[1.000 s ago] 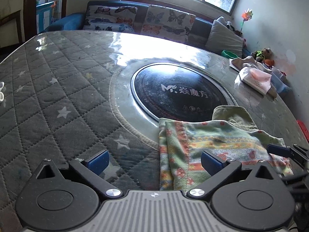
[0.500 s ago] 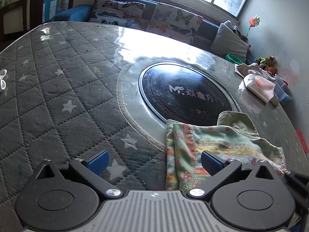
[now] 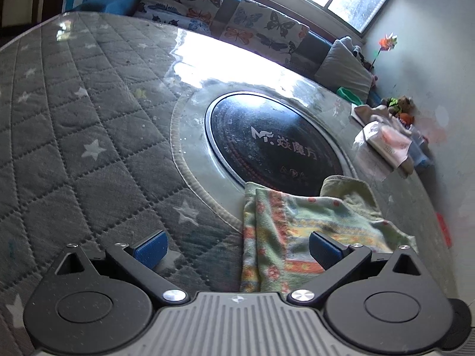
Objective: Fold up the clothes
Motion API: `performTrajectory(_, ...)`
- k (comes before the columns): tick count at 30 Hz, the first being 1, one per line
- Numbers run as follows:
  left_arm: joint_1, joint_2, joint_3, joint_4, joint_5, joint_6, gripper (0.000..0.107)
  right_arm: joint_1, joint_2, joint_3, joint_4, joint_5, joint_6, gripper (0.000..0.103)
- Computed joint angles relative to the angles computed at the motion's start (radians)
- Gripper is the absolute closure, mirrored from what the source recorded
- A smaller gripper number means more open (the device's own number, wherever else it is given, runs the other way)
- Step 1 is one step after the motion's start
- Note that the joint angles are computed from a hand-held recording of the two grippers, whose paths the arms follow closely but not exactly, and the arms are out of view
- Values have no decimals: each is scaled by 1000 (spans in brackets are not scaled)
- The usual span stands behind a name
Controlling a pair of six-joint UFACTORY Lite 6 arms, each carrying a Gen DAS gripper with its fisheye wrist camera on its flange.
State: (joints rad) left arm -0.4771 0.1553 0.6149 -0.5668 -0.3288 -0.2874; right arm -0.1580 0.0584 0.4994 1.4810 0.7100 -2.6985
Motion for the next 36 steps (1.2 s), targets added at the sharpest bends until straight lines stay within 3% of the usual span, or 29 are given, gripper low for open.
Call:
performTrajectory(4, 14, -14, -11, 126, 0, -182, 4, -44, -10, 29, -80, 68, 112, 90)
performTrajectory(7, 31, -22, -24, 295, -15, -397, 4, -87, 4, 70, -139, 127, 196, 93)
performTrajectory(12, 32, -14, -6, 415, -7, -564, 4, -175, 53, 170, -226, 241, 329, 94)
performTrajectory(16, 49, 14, 3, 648, -57, -828, 8, -233, 92, 252, -274, 326, 410, 94)
performTrajectory(21, 68, 83, 36, 837, -151, -1055, 20, -270, 113, 280, -274, 376, 424, 95)
performTrajectory(27, 94, 152, 61, 921, -244, -1144, 38, -299, 127, 284, -290, 409, 404, 95)
performTrajectory(29, 104, 164, 66, 945, -260, -1150, 38, -302, 135, 286, -296, 414, 401, 95)
performTrajectory(36, 108, 202, 65, 965, -294, -1114, 73, -268, 169, 303, -304, 399, 397, 94)
